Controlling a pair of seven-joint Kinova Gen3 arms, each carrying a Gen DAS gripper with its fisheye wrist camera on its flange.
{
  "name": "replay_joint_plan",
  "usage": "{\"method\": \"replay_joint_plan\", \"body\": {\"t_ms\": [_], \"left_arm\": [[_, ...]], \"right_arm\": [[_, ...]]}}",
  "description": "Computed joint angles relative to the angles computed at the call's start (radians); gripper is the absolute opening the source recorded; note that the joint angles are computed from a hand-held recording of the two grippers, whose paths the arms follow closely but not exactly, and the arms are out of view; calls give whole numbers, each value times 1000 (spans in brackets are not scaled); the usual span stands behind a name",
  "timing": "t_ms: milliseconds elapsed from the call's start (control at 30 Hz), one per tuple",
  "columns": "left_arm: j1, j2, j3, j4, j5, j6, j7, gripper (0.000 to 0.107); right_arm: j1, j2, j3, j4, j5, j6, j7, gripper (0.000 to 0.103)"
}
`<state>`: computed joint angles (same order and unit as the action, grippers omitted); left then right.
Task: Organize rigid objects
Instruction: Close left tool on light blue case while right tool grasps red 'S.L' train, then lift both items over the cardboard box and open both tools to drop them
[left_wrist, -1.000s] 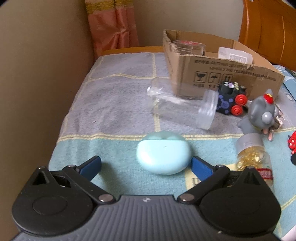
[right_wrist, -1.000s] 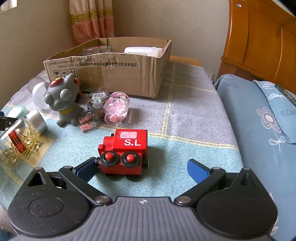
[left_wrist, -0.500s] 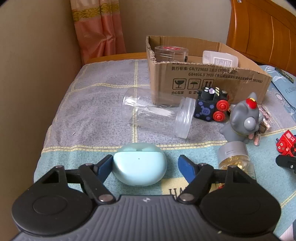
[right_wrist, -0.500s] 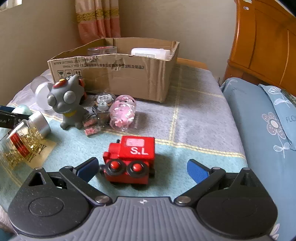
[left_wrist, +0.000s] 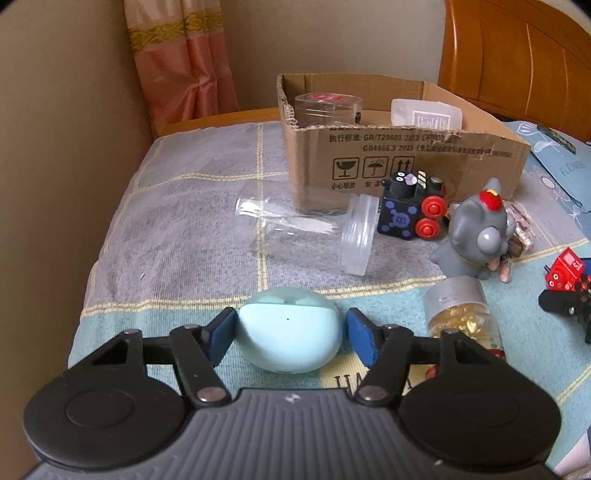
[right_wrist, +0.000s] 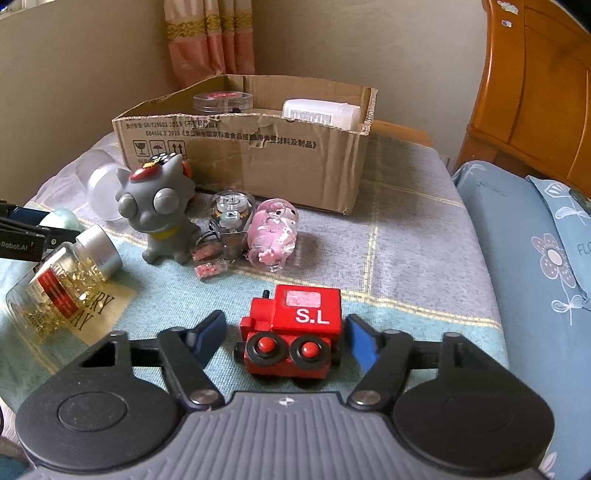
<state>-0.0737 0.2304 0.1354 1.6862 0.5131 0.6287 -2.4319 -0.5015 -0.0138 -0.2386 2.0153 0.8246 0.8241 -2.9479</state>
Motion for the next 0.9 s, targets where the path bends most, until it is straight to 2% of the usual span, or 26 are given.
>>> {"method": "replay_joint_plan", "body": {"t_ms": [33,100,467,900], "left_arm": [[-1,1,0,-2,1,3,-2,61],[-5,7,1,-13,2,17,-8,61],[-14,22,-1,-76,-20,121,-63,60],[-32,27,-20,-177,-22,249,-98,60]], "right_arm": [[-1,-1,-1,-2,-1,7,-1,63],[1,-1,1,-8,-12,7,15,61],[25,-23,5,-39,-85,11,168,57],[50,-50,-7,-76,-121,43,312,57]]}}
